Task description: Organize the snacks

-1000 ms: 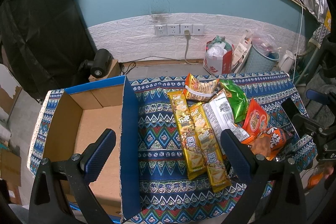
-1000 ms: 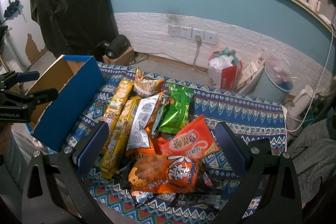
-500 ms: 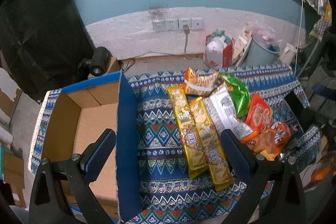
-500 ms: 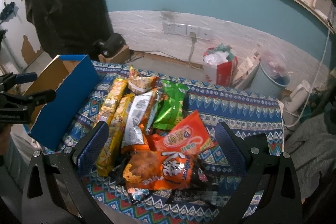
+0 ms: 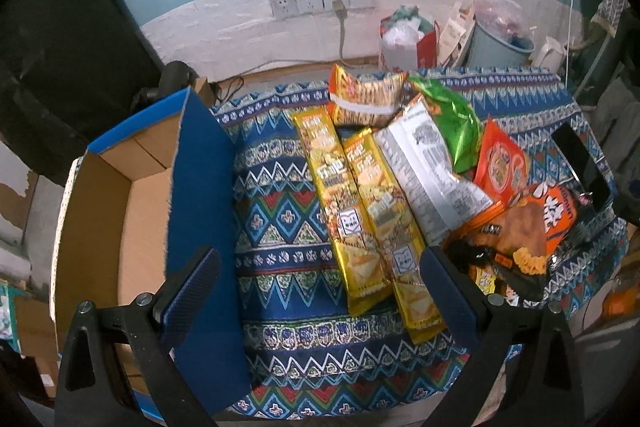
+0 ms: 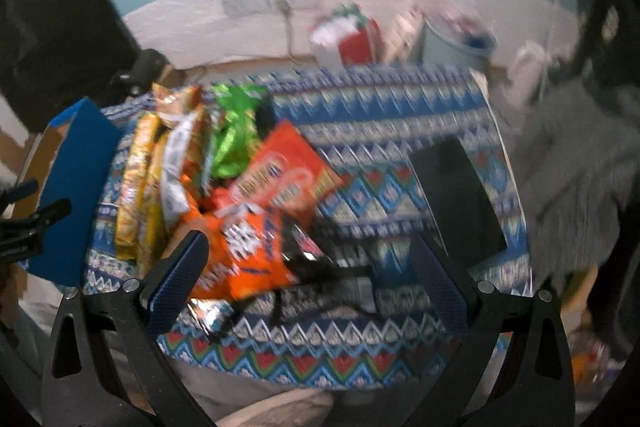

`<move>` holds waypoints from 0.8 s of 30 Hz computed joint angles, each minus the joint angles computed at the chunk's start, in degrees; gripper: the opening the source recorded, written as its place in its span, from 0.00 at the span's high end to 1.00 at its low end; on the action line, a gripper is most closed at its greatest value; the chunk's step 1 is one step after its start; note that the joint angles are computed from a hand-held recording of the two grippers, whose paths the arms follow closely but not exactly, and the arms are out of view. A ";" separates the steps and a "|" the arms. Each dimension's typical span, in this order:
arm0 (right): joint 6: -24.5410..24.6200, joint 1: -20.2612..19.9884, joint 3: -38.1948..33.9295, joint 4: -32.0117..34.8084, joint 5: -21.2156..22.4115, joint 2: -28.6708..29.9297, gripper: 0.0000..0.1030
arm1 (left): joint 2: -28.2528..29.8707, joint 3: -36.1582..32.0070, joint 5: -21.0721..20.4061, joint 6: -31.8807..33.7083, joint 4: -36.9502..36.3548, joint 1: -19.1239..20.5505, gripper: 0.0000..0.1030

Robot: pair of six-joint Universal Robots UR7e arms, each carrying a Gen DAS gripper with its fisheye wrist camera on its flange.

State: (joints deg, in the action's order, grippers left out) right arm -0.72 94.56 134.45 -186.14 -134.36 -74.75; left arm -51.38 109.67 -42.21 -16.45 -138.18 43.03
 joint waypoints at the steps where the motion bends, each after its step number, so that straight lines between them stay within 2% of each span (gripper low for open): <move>1: 1.04 -0.57 0.60 0.64 0.33 -0.59 0.04 | 0.30 -0.07 0.31 -0.21 0.29 0.01 0.02; 3: 2.82 -1.33 1.40 2.25 0.24 -1.39 0.04 | 0.72 -0.16 0.58 -0.44 0.67 0.06 0.02; 10: 3.51 -3.74 2.56 5.67 -1.77 -1.65 0.04 | 1.77 -0.28 0.52 -1.32 2.80 0.68 0.02; 19: 3.33 -6.20 0.35 11.63 -4.50 2.43 0.04 | 3.61 -2.18 0.93 -3.26 5.98 2.00 0.02; 24: 3.19 -7.84 -0.90 12.70 -3.69 4.03 0.04 | 4.68 -3.27 0.43 -3.23 6.54 2.44 0.02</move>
